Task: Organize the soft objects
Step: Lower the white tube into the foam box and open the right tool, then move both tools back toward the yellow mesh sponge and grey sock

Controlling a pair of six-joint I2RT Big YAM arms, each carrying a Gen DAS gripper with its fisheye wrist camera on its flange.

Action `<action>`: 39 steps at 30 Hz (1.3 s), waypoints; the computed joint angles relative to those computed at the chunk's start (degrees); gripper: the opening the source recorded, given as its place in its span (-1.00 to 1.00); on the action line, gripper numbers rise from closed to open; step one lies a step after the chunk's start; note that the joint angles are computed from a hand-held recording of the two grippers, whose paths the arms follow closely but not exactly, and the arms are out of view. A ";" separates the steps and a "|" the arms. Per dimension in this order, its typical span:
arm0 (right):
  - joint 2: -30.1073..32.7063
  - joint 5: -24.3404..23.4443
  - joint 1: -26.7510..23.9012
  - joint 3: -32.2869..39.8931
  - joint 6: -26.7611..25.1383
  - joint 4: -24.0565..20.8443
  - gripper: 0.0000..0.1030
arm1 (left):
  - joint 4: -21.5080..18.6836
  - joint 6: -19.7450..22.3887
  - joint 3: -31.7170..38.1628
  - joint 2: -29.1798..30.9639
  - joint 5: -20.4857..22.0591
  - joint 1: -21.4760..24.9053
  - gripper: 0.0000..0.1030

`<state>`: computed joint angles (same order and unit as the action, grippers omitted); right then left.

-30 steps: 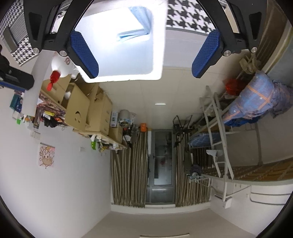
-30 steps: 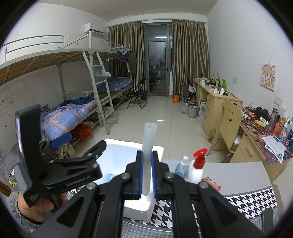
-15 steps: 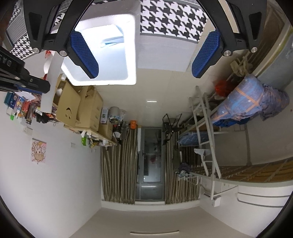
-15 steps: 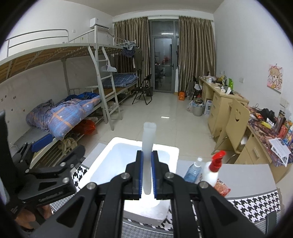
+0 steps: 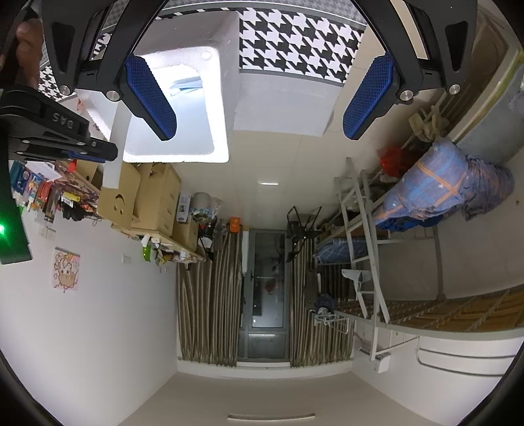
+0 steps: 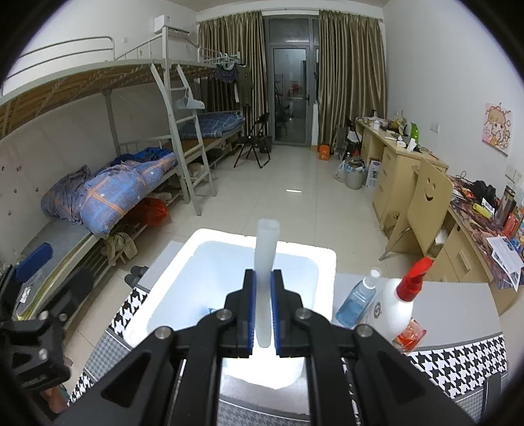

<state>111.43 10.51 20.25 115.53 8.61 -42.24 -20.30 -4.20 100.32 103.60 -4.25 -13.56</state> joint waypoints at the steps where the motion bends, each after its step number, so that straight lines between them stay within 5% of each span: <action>1: 0.38 -0.10 -0.02 0.50 0.25 -0.58 -0.78 | 0.00 0.05 -0.06 0.00 0.03 0.04 0.98; 6: 2.00 -1.33 -0.41 2.43 1.29 -2.63 -0.74 | -0.14 -0.14 -0.40 0.01 0.27 0.32 0.98; 11: 3.17 -0.22 -0.52 4.14 2.25 -4.79 0.24 | -0.09 -0.24 -0.80 -0.17 0.63 0.57 0.98; 12: 2.94 -0.31 -0.49 3.75 2.26 -4.42 0.29 | -0.33 -0.20 -0.44 0.02 0.55 0.52 0.98; 31: -6.21 0.01 -0.28 -7.95 1.15 3.30 0.67 | 1.42 0.24 -4.69 -3.81 0.78 -0.44 0.98; 39: -11.63 0.56 -0.31 -14.28 1.54 6.23 0.68 | 3.00 1.65 -8.12 -7.37 0.47 -2.17 0.98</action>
